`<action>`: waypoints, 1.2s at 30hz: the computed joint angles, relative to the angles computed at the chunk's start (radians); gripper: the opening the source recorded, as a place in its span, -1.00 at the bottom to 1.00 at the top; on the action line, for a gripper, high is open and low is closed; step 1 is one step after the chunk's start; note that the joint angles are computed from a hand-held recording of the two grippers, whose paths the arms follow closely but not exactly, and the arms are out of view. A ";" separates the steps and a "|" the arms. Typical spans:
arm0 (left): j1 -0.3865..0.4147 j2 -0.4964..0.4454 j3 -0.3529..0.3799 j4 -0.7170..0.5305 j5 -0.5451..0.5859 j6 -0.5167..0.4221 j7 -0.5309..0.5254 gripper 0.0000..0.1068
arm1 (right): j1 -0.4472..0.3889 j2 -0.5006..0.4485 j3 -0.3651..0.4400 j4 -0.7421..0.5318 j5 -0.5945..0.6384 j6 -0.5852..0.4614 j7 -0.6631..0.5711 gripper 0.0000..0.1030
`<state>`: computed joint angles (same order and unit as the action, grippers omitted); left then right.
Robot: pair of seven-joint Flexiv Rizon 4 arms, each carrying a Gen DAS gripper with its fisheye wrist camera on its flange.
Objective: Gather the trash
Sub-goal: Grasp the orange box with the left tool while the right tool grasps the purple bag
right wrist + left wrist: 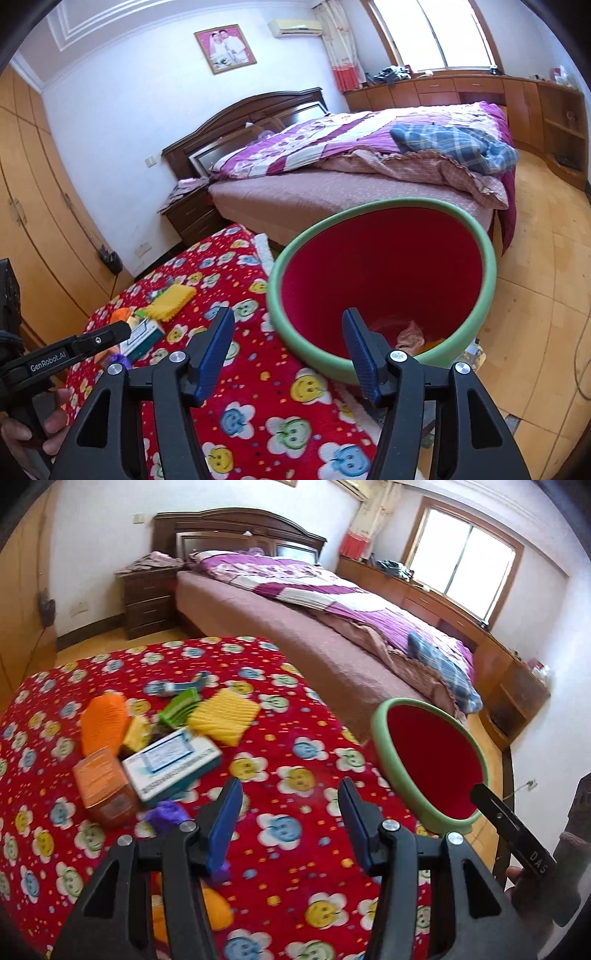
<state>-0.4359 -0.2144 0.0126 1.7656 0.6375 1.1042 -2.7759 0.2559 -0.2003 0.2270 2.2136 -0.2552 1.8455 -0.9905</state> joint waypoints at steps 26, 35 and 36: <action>0.151 0.185 -0.062 0.208 0.082 -0.135 -0.171 0.30 | 0.072 -0.017 0.025 -0.021 0.006 -0.073 -0.024 0.27; 0.169 0.143 -0.059 0.189 0.123 -0.158 -0.180 0.59 | 0.013 -0.047 0.102 -0.048 0.015 -0.107 -0.052 0.27; 0.170 0.134 -0.056 0.186 0.124 -0.153 -0.176 0.61 | 0.005 -0.050 0.111 -0.051 0.018 -0.109 -0.057 0.27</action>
